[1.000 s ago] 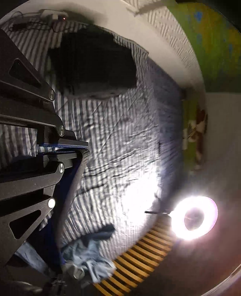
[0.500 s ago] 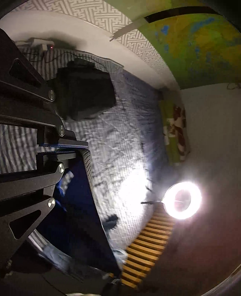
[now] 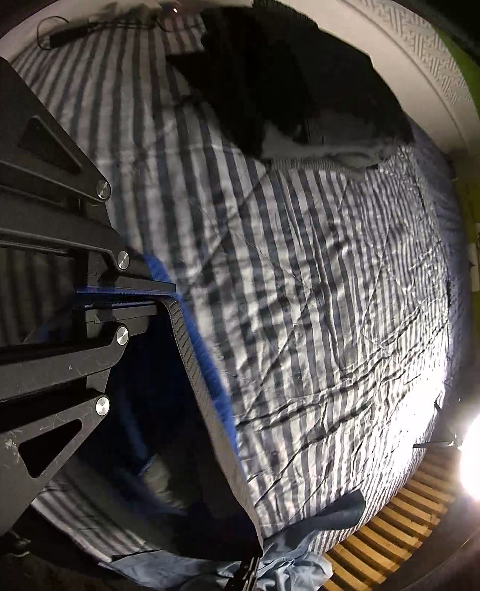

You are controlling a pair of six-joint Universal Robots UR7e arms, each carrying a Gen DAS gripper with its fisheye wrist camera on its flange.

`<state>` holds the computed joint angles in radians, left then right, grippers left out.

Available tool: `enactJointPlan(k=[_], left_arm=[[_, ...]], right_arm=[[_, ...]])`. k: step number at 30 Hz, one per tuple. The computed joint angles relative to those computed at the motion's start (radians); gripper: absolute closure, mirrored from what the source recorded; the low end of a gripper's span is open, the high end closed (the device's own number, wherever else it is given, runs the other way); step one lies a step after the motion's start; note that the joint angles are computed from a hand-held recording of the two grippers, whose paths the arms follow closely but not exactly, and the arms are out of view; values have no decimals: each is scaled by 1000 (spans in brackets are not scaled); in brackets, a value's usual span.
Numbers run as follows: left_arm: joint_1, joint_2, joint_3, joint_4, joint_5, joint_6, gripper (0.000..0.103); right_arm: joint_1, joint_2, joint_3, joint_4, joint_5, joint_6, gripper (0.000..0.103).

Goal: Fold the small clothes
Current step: 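Lift the shorts by the waistband with both tools and stretch them out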

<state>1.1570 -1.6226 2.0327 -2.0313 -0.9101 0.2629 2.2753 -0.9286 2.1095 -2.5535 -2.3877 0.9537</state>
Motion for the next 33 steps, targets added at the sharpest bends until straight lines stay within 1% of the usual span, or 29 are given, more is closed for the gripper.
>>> enactJointPlan(k=[1,3,5,7,8,9,11,14,17,19,20,21,22,23,24,25,26,28,30,32,33], left_arm=[[-1,9,1,-11,0,1,101],[1,21,2,-23,-6,8,100],[0,25,3,-25,-6,12,100],[4,31,-7,-4,-12,7,96],[2,27,-8,9,-14,1,88],[3,30,-9,9,-14,1,70],[-8,9,9,0,2,5,52],[-19,-21,25,11,14,6,52],[-19,-28,30,18,34,-12,52],[-14,-25,30,18,32,-14,53],[-15,-24,37,7,39,-11,58],[-17,-22,43,-2,45,-7,70],[-19,-18,49,-11,57,-1,78],[-20,-14,54,-25,73,-7,91],[-18,-11,51,-26,74,-14,97],[-15,-11,47,-26,73,-17,100],[-16,-16,48,-31,75,-15,101],[-22,-35,53,-42,87,-9,102],[-29,-62,48,-38,88,-6,102],[-37,-101,33,-14,78,-14,102],[-43,-122,24,3,63,-13,102]], right_arm=[[-3,-4,5,2,3,4,88],[6,-14,13,13,-4,-2,75],[27,-25,21,40,-4,8,74],[39,-28,30,31,5,4,73],[44,-29,31,40,10,6,73],[49,-26,27,60,10,15,73],[54,-15,16,90,9,24,73],[59,-7,16,91,12,31,73],[57,-14,26,85,18,45,73],[53,-21,35,79,25,52,74],[52,-25,39,76,26,58,74],[51,-28,43,76,24,66,74],[50,-30,44,81,23,71,74],[46,-33,45,85,26,74,74],[45,-34,46,87,27,76,76],[44,-34,44,97,29,78,79],[44,-34,42,109,34,80,87],[46,-37,42,118,50,79,94],[62,-38,34,154,45,89,100],[93,-43,10,240,26,123,101],[105,-49,6,255,23,124,101]])
